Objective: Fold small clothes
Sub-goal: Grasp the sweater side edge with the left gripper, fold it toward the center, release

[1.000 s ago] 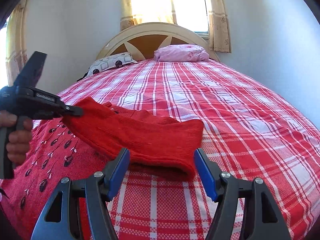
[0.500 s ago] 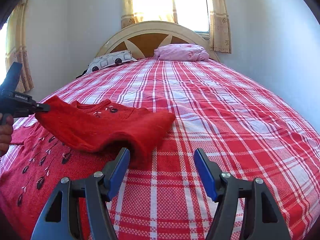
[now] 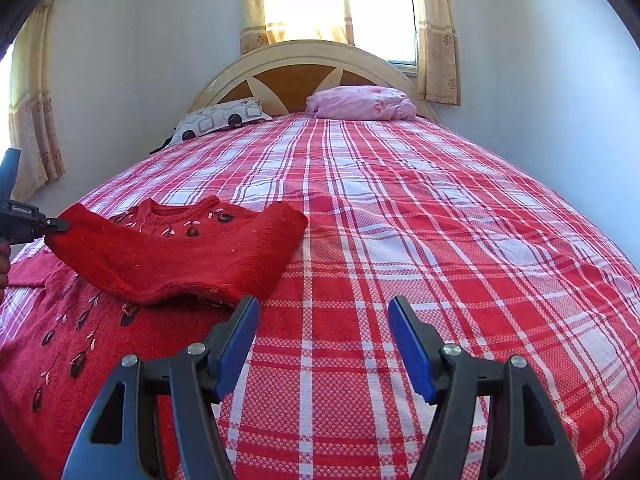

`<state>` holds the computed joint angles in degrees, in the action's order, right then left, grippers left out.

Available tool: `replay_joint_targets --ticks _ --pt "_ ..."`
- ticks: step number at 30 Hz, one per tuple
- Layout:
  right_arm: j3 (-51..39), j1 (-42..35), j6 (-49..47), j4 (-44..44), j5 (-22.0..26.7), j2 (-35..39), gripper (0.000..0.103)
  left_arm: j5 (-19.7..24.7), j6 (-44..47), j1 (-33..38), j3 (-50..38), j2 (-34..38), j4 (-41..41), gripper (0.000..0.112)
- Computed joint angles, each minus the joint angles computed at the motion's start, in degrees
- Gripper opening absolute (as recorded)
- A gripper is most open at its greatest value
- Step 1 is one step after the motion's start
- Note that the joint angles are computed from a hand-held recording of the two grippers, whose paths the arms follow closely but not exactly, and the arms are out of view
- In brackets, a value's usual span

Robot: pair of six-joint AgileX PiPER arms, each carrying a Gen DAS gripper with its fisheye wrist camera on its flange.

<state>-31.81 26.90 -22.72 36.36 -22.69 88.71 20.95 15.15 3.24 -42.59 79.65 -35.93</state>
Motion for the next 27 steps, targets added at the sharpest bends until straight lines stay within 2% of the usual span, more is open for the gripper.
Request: replay_joint_targets --ticks 9,27 --pt "-0.26 0.26 -1.17 1.31 0.26 0.21 0.067 0.23 10.03 5.44 4.07 -0.52 -7.82 0.006" --pt "-1.29 0.56 -5.57 5.76 1.06 1.35 0.068 1.04 24.27 12.78 8.17 0.57 -19.42 0.006"
